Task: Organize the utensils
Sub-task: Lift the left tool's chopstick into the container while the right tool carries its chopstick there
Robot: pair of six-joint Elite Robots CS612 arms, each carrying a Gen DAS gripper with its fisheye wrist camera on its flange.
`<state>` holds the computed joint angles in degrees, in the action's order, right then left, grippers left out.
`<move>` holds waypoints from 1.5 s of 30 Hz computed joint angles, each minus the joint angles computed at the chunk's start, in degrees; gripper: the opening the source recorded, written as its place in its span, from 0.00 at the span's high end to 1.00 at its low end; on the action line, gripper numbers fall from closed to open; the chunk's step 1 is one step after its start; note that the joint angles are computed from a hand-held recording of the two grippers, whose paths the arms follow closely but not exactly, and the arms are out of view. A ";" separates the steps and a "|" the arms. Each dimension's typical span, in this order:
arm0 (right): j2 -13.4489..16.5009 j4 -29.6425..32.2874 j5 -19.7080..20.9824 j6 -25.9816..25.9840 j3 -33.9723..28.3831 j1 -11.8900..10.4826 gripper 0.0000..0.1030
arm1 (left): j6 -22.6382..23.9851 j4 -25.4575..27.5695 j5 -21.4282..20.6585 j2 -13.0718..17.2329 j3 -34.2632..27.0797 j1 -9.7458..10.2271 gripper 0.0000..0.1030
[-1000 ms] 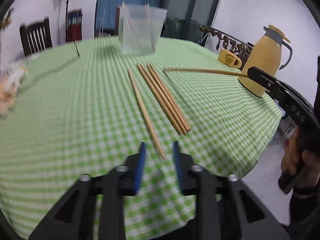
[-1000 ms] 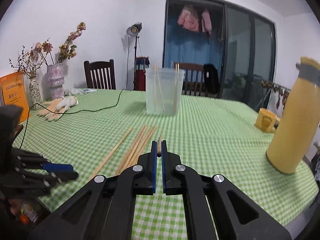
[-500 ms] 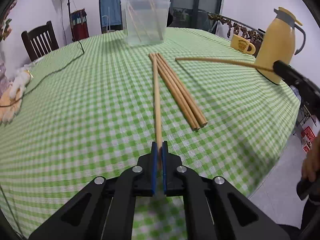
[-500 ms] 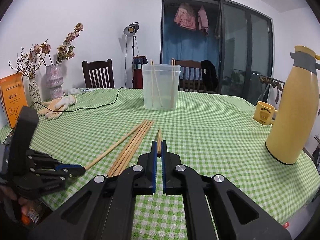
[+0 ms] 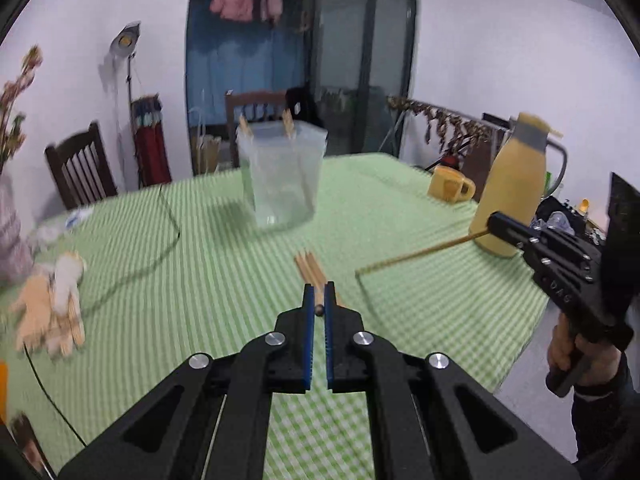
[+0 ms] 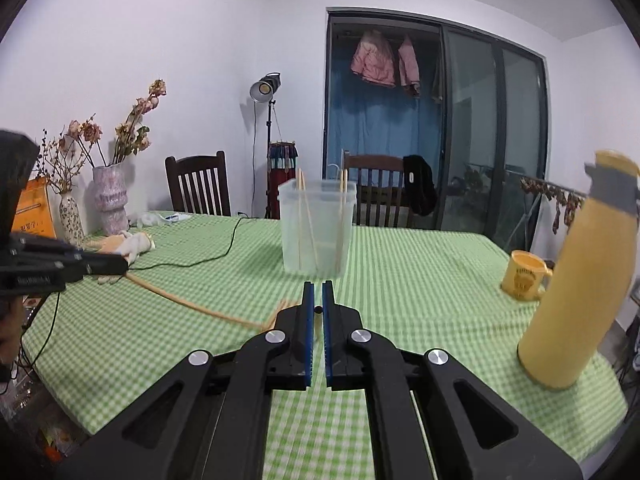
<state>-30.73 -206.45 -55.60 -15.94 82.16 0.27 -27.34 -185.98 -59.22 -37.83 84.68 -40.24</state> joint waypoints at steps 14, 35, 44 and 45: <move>0.34 22.61 0.44 -9.09 -12.16 1.98 0.96 | 8.26 9.41 -6.69 2.28 -11.87 4.73 0.99; 3.59 46.82 3.90 -13.62 -30.18 3.12 0.96 | 13.79 15.59 -14.49 4.51 -25.59 9.11 0.99; 9.22 55.62 5.63 -10.79 -51.78 4.64 0.96 | 16.41 24.01 -13.58 7.61 -41.93 11.36 0.99; 10.78 56.89 5.35 -10.07 -55.65 4.86 0.96 | 16.81 25.09 -13.25 8.40 -44.22 11.54 0.99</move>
